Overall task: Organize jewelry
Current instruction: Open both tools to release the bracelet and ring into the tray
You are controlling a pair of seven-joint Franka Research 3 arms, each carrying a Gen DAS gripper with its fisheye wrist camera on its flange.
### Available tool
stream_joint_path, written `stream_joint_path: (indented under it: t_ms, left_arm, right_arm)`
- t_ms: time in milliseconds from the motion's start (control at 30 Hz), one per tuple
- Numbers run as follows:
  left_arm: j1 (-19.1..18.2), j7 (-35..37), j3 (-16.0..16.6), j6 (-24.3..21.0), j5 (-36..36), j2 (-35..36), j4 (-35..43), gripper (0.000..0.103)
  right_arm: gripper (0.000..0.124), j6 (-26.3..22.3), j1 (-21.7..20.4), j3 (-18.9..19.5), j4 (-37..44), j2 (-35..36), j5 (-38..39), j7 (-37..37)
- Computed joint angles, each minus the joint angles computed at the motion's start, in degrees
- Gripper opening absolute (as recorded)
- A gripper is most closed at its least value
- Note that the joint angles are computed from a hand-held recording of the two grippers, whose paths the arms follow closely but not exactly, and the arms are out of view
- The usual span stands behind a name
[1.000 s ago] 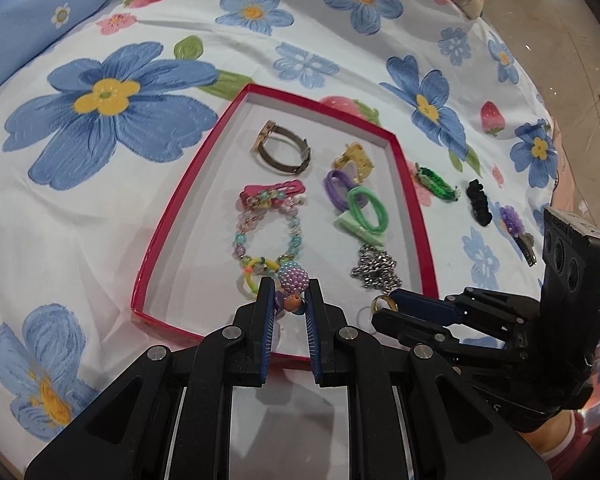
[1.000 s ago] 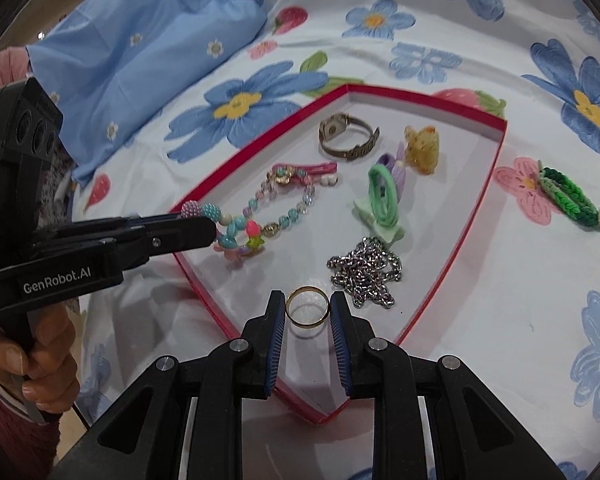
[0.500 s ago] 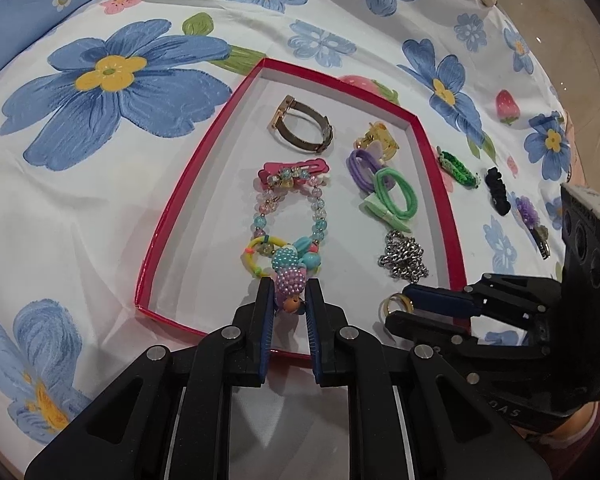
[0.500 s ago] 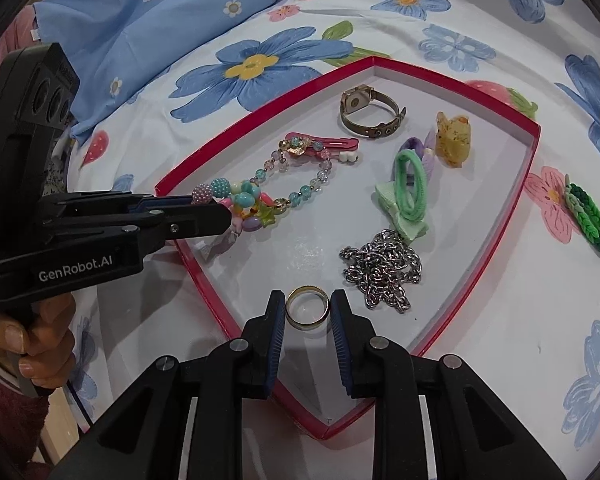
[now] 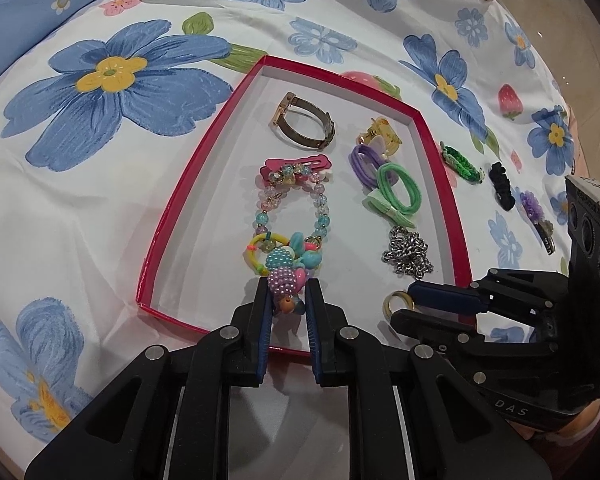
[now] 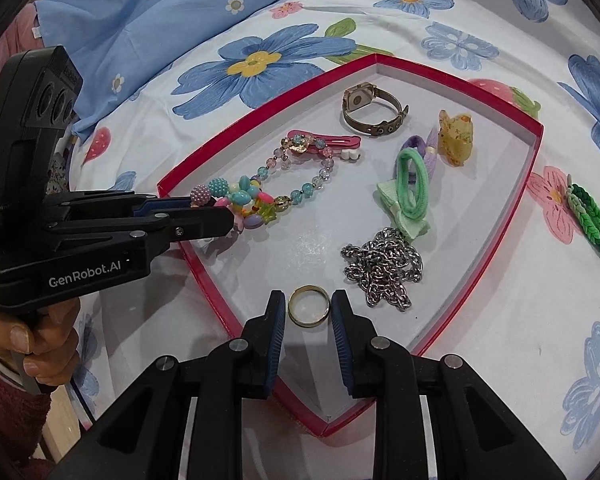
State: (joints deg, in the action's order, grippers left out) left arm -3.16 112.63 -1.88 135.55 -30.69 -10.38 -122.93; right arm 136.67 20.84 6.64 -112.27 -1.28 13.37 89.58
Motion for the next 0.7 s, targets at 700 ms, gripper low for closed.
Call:
stream_joint_path:
  t_ms: [700]
  left_arm:
    - [-0.76,-1.05,0.50,1.68,2.31,-3.34,-2.30,0.045]
  right_arm:
    - [0.042,7.32,-0.74,-0.08,-7.41,-6.77,2.47,3.38]
